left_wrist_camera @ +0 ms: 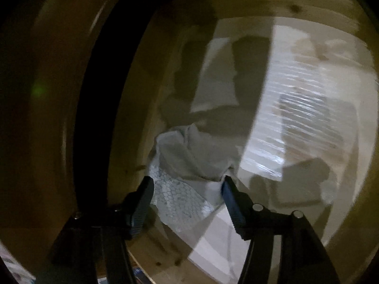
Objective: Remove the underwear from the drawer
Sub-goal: 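Grasp the white patterned cloth in the drawer with the left tool, then lift the white cloth out of the drawer and carry it over the box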
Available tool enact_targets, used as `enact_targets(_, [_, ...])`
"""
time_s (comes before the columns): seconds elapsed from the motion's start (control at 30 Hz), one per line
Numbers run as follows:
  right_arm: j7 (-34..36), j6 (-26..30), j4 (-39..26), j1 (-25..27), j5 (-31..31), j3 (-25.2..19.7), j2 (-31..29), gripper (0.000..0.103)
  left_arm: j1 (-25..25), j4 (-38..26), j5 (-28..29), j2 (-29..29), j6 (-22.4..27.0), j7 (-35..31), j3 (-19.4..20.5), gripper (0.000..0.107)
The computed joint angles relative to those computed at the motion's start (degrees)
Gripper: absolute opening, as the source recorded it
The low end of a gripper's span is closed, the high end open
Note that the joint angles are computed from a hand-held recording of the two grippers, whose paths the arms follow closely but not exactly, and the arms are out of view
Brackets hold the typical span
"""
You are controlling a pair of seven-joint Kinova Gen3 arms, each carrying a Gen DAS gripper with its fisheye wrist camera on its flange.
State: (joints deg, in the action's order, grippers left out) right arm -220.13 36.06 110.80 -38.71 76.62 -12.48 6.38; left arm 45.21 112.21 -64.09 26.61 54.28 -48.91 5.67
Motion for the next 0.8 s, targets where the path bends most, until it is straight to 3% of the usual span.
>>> enact_targets(0.13, [0.93, -0.72, -0.28, 0.17, -0.54, 0.08, 0.19, 0.1, -1.74, -3.65, 2.38, 2.06, -0.39, -2.03, -0.4, 0.061])
enact_targets(0.27, [0.31, -0.8, -0.15, 0.19, -0.3, 0.23, 0.12, 0.1, -1.98, -2.7, -0.25, 2.54, -2.77, -1.01, -1.34, 0.063])
enact_targets(0.33, [-0.22, -0.63, -0.1, 0.14, -0.14, 0.25, 0.11, 0.1, -1.77, -2.87, 1.58, 1.46, -3.32, -1.16, -1.96, 0.063])
enact_targets(0.47, [-0.45, -0.93, 0.07, 0.28, -0.29, 0.27, 0.03, 0.1, -4.55, -4.03, 8.2, -0.49, -4.49, -6.02, -0.54, 0.043])
enact_targets(0.6, [-0.44, -1.92, 0.35, 0.74, -0.75, 0.41, -0.15, 0.1, -2.46, -4.51, 7.36, 0.73, -3.55, -6.6, -1.63, 0.026])
enact_targets(0.8, [-0.4, -2.19, 0.36, 1.02, -1.71, 0.64, -0.11, 0.1, -0.64, -4.21, 6.76, 0.95, -2.3, -5.79, -2.12, 0.017])
